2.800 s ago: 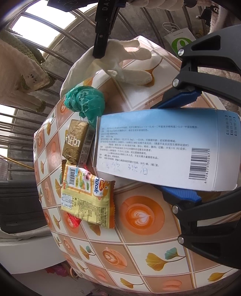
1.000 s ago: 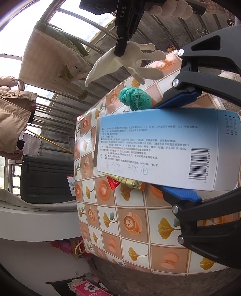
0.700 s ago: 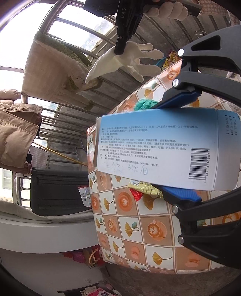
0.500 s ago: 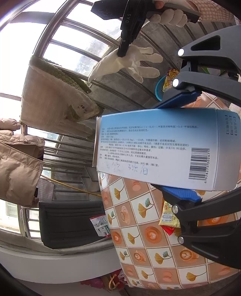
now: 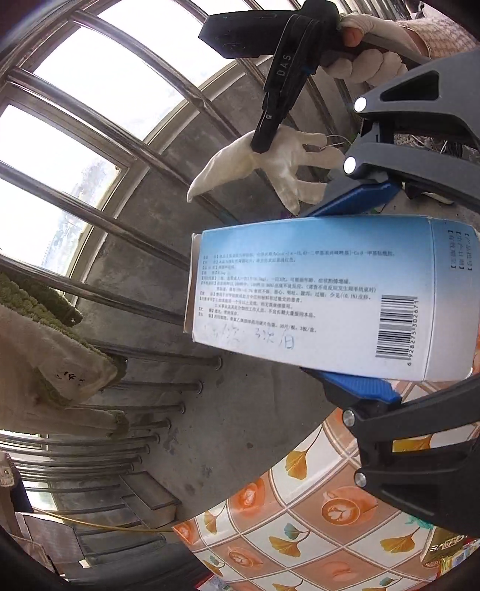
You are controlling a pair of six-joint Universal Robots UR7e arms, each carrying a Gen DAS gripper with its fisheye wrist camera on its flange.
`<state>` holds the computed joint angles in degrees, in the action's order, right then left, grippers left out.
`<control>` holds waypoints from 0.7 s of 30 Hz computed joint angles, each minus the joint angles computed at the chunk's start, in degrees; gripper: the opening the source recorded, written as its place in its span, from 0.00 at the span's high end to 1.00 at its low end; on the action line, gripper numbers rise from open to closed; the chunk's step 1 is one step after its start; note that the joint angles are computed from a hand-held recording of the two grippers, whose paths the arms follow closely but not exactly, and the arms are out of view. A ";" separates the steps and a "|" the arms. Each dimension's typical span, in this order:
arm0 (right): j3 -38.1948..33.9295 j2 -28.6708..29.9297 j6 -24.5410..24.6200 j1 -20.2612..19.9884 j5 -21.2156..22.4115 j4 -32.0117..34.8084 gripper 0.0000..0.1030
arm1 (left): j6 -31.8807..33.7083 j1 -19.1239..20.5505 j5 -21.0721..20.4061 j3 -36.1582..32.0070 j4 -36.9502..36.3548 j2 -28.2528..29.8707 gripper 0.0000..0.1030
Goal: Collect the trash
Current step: 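Carry the box and glove with both tools toward the wastebasket, then open both tools to drop the box and glove into the wastebasket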
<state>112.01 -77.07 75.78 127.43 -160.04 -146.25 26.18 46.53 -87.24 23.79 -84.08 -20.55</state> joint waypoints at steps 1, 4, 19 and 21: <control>1.25 -1.09 0.50 -0.67 0.33 -0.30 0.94 | -0.14 -0.75 0.74 0.76 -0.68 0.84 0.32; 5.50 -4.42 -0.09 -4.18 1.76 -4.45 0.93 | -1.88 -2.55 1.05 0.72 -1.88 4.50 0.32; 17.96 -9.60 0.57 -14.42 10.08 -13.98 0.57 | -10.10 -2.04 -0.27 -4.60 -4.55 10.68 0.24; 16.36 -9.40 0.85 -12.76 8.47 -11.31 0.56 | -10.34 -1.61 -1.75 -7.72 -3.62 10.69 0.24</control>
